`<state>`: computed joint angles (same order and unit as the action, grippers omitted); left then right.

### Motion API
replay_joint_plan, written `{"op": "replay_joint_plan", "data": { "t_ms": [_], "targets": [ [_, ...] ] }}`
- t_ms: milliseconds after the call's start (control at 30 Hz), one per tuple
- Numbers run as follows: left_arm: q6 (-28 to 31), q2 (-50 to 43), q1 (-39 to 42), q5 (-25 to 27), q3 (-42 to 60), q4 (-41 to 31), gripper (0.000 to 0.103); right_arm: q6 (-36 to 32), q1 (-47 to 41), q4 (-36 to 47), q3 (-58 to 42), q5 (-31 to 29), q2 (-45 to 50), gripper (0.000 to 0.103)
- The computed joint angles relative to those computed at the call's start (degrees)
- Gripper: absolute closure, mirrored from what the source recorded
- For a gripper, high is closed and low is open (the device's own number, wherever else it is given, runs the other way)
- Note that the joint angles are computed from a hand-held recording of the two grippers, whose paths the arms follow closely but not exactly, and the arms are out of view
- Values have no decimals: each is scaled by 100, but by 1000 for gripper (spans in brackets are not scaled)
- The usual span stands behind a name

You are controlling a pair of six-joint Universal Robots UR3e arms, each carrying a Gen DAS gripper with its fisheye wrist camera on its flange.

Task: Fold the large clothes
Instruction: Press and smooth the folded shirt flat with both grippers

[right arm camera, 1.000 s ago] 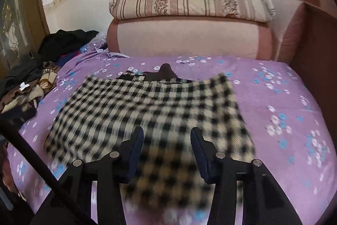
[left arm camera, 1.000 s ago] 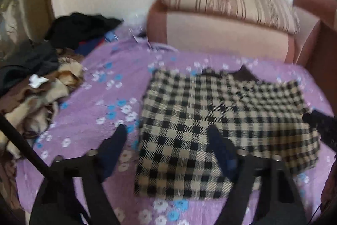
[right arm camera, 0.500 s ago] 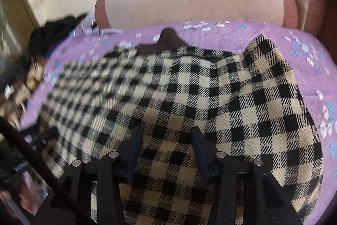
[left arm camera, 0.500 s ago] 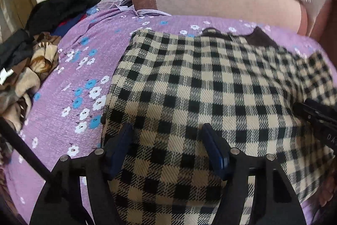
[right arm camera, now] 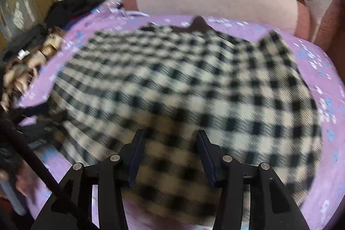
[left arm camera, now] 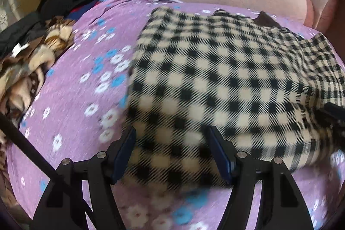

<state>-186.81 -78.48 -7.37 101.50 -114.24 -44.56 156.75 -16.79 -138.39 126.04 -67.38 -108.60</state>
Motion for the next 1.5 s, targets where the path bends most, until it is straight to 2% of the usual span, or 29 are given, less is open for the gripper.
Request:
{"op": "replay_joint_plan", "data": {
  "t_ms": [100,200,267,300,333,367,467,600,733,833,900,1000,1133,1233,1367,1500],
  "targets": [
    [17,436,266,43,-302,-207,35,-188,-583,13,285,-216,-310,50],
    [174,1098,966,-471,-691,-481,34,-393,-1496,465,375,-63,-686,49],
    [257,1502,1428,-814,-811,-786,33,-363,-1928,581,418,-175,-835,46],
    [274,1595,1525,-864,-812,-881,33,-281,-2163,644,418,-314,-869,45],
    [271,1687,1580,-874,-800,-973,33,-197,-2351,716,397,-397,-874,39],
    [231,1731,1577,-797,-764,-1012,33,-162,-2502,814,358,-393,-893,39],
    [69,1899,1455,-616,-691,-943,33,-287,-3145,1308,261,96,-1250,39],
    [-70,1924,1094,-519,-533,-588,33,-638,-3478,1617,302,1012,-1936,39],
    [-216,1378,404,-94,-300,-94,33,-174,-2575,773,140,1197,-1332,39],
    [-244,817,157,-24,-86,54,33,261,-1783,-124,-269,970,-232,39],
    [-308,448,78,-14,52,150,33,374,-1432,-444,-547,838,382,39],
    [-364,-19,37,-14,271,240,33,626,-1113,-746,-1109,455,1430,39],
    [-445,-485,100,-143,584,234,33,1241,-1088,-975,-1612,-283,2142,35],
    [-498,-702,184,-213,739,204,33,1687,-1119,-999,-1895,-766,2385,34],
    [-523,-663,352,-331,740,117,32,1761,-1302,-938,-1852,-653,2274,34],
    [-507,-453,483,-378,595,26,28,1540,-1091,-1202,-1459,-539,1688,34]
  ]
}}
